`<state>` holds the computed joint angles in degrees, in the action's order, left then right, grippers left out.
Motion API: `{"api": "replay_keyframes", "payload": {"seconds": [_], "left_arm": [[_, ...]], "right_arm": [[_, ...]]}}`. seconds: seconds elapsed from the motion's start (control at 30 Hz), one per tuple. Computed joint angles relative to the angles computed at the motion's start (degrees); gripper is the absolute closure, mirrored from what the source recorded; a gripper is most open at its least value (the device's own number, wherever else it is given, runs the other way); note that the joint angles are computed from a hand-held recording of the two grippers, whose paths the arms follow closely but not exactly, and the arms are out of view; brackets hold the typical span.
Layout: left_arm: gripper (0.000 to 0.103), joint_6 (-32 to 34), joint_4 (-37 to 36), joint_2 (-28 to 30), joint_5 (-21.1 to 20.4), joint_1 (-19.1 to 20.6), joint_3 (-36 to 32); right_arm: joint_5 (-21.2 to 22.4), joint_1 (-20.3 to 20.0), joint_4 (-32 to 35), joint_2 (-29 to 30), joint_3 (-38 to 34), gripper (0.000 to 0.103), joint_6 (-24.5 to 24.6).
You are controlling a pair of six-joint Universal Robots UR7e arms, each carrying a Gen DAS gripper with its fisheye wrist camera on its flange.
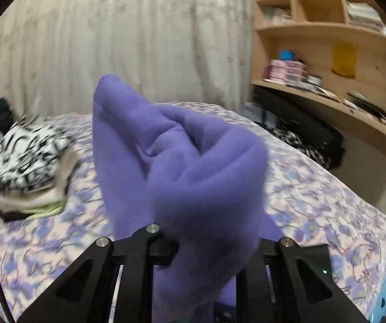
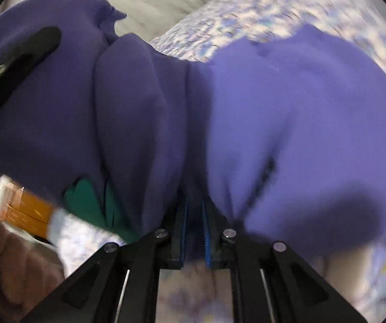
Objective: Fold large clothes
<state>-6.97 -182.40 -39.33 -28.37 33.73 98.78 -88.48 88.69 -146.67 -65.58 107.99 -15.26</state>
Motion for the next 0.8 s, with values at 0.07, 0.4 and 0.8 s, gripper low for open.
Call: {"api": "replay_keyframes", "payload": {"seconds": [0.07, 0.4, 0.8], "left_arm": [[0.087, -0.64, 3.63, 2.12, -1.57, 0.07, -3.35], [0.086, -7.73, 27.62, 14.18, -11.39, 3.16, -18.48], [0.077, -10.41, 31.89, 15.16, -16.07, 4.53, -19.71]], "right_arm": [[-1.54, -1.7, -1.02, -3.45, 1.67, 0.093, 0.91], [-14.4, -4.41, -14.64, -11.26, 5.0, 0.092, -0.22], [-13.61, -6.65, -14.27, -14.4, 6.23, 0.092, -2.0]]}}
